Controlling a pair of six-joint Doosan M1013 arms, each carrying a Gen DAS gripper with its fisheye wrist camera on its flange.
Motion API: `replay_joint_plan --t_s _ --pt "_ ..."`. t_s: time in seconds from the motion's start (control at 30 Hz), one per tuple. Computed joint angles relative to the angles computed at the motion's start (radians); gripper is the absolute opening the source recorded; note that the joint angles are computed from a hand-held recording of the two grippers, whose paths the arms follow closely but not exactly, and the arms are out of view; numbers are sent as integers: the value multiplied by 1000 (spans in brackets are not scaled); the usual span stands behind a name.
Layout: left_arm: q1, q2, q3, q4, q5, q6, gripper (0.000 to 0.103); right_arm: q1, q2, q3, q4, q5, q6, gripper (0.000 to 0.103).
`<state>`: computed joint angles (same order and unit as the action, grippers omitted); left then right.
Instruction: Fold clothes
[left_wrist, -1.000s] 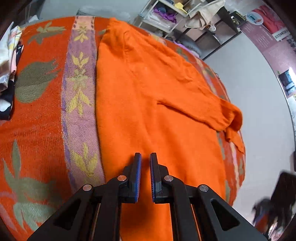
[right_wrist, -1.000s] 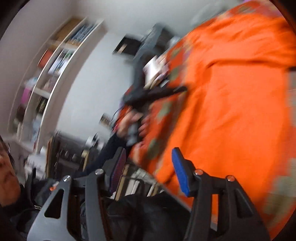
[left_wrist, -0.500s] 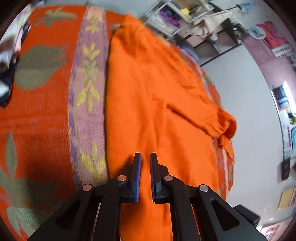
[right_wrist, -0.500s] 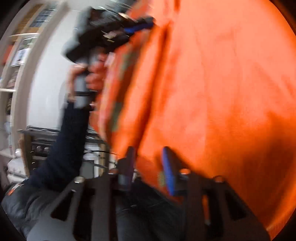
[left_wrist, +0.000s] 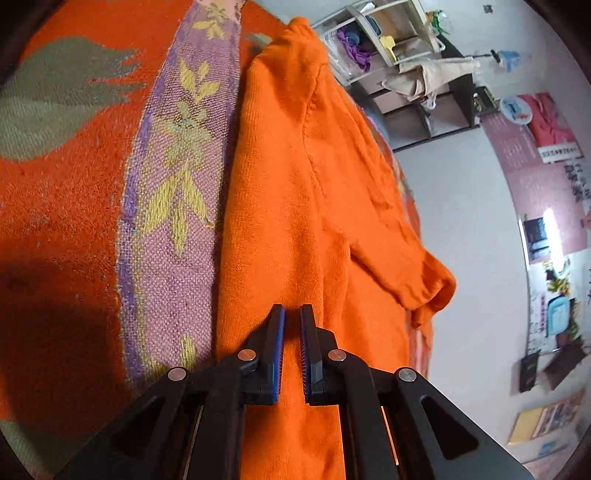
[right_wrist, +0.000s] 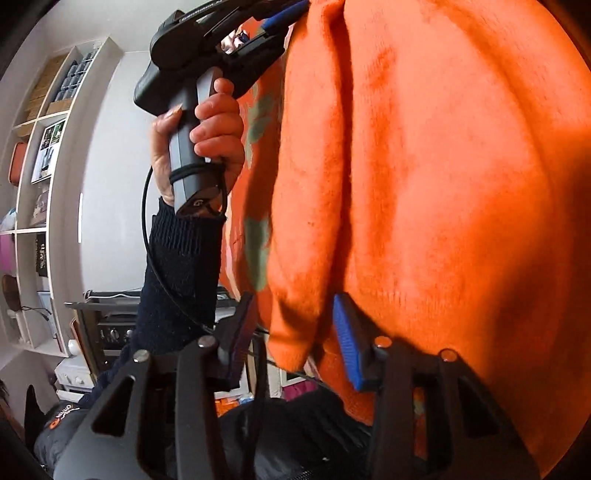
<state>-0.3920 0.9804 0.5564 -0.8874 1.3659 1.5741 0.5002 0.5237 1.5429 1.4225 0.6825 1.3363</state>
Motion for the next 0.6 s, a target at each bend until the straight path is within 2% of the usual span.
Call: replay_joint_plan --t_s 0.03,0.07,0.23,0.33,0.37,0.43,0.53,0.57,0.6 --pt "2 2 -1 -9 2 -3 5 -1 2 -5 9 4 -16 17" --pt "3 4 -3 -13 3 -9 5 -1 3 -13 -3 4 -16 8" --pt "3 -25 10 8 -31 16 6 -3 -59 -82 -371 -19 121 7" --pt "-3 -21 -32 41 -33 21 6 -3 -83 -122 -603 12 247 7" --pt "-8 -15 -52 71 -34 15 7 -4 -83 -125 -643 31 269 7" --pt "-18 2 -102 130 -28 -2 9 -11 -69 -107 -650 81 271 7" --pt "-32 70 -234 191 26 -63 12 -12 -20 -88 -598 130 276 5" --pt "-34 102 -293 200 50 -93 12 -15 -14 -75 -559 125 265 3" --pt "-35 136 -357 206 78 -124 12 -22 -23 -52 -497 101 238 8"
